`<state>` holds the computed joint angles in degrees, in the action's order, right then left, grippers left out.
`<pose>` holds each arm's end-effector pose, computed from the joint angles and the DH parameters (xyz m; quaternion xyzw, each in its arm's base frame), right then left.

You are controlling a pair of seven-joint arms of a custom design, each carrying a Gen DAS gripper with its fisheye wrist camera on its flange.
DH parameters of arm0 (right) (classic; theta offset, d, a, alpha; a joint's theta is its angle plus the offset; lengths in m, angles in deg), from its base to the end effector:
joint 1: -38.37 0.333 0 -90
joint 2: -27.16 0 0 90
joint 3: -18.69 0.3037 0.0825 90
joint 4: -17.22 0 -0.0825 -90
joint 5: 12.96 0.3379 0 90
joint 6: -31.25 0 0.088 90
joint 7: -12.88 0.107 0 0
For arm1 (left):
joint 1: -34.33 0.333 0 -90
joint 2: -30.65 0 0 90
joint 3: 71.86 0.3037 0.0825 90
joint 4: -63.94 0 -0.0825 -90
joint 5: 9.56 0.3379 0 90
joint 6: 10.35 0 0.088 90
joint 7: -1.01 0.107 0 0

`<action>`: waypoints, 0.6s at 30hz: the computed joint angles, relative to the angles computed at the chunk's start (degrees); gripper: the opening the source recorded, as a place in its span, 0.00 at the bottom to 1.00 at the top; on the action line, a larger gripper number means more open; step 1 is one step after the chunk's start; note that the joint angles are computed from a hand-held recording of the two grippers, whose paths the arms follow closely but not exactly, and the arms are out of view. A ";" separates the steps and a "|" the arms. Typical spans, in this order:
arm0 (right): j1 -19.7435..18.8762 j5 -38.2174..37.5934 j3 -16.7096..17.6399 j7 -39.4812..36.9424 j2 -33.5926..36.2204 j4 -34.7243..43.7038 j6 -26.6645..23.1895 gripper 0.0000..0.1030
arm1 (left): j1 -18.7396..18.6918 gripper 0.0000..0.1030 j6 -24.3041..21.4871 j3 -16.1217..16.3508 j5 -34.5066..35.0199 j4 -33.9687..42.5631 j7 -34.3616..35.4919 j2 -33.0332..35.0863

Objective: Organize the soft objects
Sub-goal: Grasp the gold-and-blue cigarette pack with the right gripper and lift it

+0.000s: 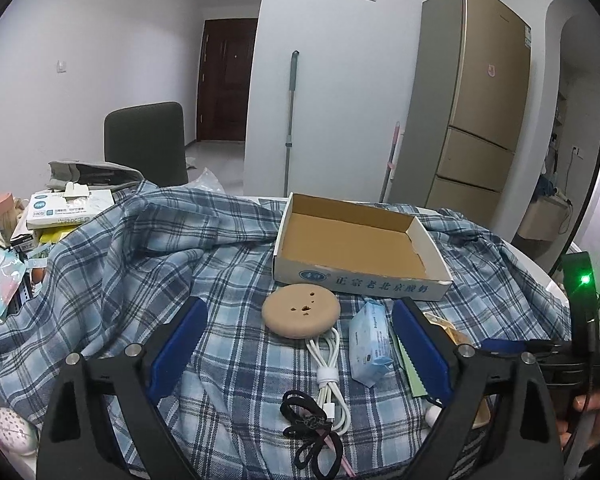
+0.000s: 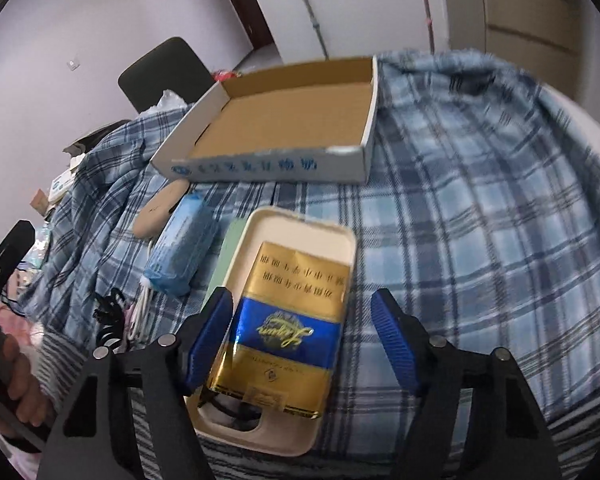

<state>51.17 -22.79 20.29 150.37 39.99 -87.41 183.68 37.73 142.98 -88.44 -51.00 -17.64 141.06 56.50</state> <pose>0.5987 0.1573 0.4907 -0.5050 0.8074 -0.1288 0.2766 0.6814 -0.0930 0.5364 -0.4477 0.7530 -0.4473 0.1804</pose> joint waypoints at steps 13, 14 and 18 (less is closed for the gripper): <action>1.83 -6.02 -1.37 2.58 -1.36 0.55 -3.16 0.51 | -0.39 0.93 0.22 0.09 1.58 0.16 -0.63 0.49; 2.28 -8.55 -1.79 3.94 -2.12 0.28 -3.68 0.51 | -0.36 0.93 0.13 0.07 1.59 0.20 -0.63 0.50; 2.54 -17.83 -2.66 10.95 -6.54 -4.00 0.78 0.51 | -0.34 0.93 0.09 0.03 1.62 0.24 -0.61 0.54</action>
<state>53.71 -40.61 17.62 161.31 33.45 -91.41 184.46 37.39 143.07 -88.41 -49.38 -17.40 140.46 57.04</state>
